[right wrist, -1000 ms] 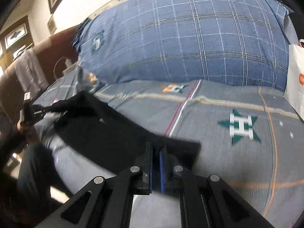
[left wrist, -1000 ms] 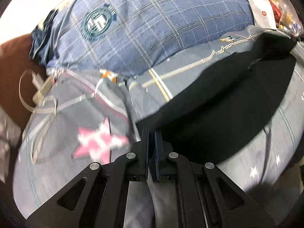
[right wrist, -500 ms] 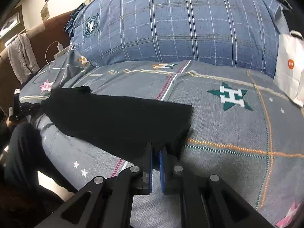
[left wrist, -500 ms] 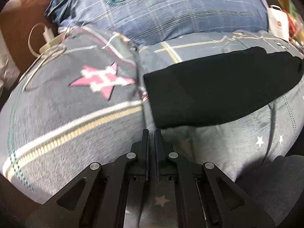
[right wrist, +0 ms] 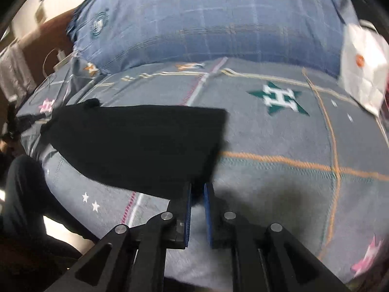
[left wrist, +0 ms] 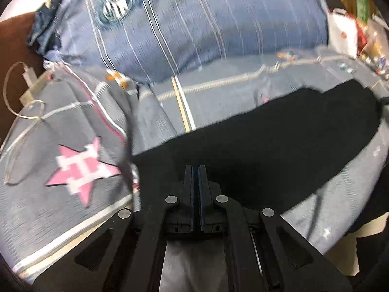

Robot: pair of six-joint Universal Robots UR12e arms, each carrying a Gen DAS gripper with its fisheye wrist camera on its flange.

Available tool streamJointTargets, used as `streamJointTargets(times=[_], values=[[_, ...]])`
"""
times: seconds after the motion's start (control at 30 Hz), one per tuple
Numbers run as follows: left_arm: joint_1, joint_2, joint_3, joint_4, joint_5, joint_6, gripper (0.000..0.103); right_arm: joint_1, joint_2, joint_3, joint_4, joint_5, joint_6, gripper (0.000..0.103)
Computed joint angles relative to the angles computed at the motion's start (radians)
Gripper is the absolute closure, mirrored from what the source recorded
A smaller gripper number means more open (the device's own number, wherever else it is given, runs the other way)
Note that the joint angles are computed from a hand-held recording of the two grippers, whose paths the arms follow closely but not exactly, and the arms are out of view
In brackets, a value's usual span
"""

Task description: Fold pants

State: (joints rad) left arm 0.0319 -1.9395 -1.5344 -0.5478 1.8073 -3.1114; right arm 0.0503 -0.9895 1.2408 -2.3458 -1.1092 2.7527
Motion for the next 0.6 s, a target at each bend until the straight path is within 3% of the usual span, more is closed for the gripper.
streamJointTargets(times=[0.13, 0.2, 0.3, 0.4, 0.47, 0.6], values=[[-0.001, -0.046, 0.042, -0.096, 0.044, -0.073, 0.098, -0.014, 0.007, -0.007, -0.051, 0.020, 0.098, 0.091], [0.000, -0.049, 0.032, -0.063, 0.047, -0.113, 0.098, -0.018, 0.027, -0.036, -0.055, 0.078, 0.150, 0.089], [-0.027, -0.062, 0.031, -0.034, 0.143, -0.069, 0.098, 0.004, 0.055, -0.077, -0.047, 0.039, 0.125, 0.080], [-0.042, -0.075, 0.034, -0.014, 0.207, -0.021, 0.098, 0.024, 0.081, -0.118, -0.004, -0.016, 0.100, 0.079], [-0.040, -0.076, 0.037, -0.015, 0.206, -0.023, 0.098, 0.029, 0.090, -0.127, -0.001, -0.038, 0.094, 0.079], [-0.026, -0.065, 0.024, 0.002, 0.163, -0.067, 0.098, 0.025, 0.100, -0.128, -0.027, -0.005, 0.079, 0.082]])
